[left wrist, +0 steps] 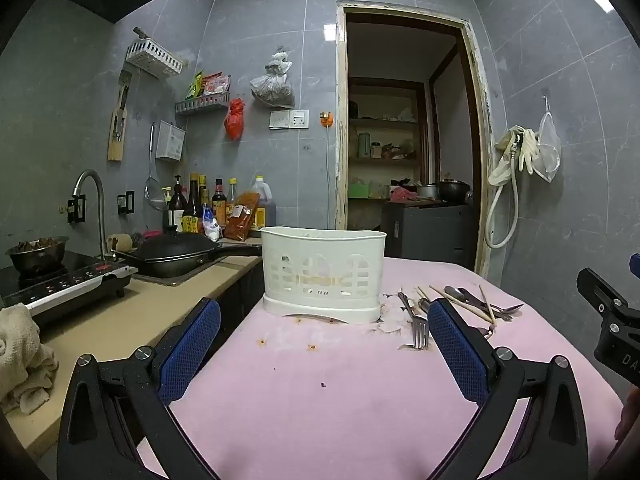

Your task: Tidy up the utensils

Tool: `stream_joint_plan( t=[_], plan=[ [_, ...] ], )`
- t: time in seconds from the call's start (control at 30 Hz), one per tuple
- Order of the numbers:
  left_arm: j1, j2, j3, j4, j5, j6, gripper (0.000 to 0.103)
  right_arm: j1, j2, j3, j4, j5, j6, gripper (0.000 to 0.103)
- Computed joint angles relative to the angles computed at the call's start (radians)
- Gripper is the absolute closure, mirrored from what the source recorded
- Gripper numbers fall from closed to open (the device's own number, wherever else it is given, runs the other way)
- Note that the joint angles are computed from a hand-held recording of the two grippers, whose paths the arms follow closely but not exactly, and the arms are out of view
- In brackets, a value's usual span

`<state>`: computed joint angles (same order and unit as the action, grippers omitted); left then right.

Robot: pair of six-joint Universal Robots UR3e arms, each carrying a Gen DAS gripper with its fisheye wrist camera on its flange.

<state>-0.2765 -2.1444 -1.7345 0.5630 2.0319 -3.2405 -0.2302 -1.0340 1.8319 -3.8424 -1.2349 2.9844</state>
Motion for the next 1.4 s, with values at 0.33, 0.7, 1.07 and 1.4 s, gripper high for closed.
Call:
stream_joint_plan(
  t=[0.33, 0.7, 1.07, 1.4],
  plan=[
    [0.002, -0.003, 0.001, 0.006, -0.002, 0.0, 0.001, 0.002, 0.001, 0.0, 0.005, -0.003, 0.001, 0.0],
    [-0.006, -0.014, 0.007, 0.01, 0.005, 0.002, 0.001, 0.002, -0.002, 0.003, 0.007, -0.003, 0.001, 0.0],
    [-0.016, -0.028, 0.016, 0.012, 0.013, -0.001, 0.001, 0.003, -0.001, 0.004, 0.006, -0.003, 0.001, 0.0],
    [-0.004, -0.039, 0.009, 0.027, 0.002, -0.001, 0.001, 0.002, -0.002, 0.007, 0.009, -0.001, 0.0, 0.0]
  ],
)
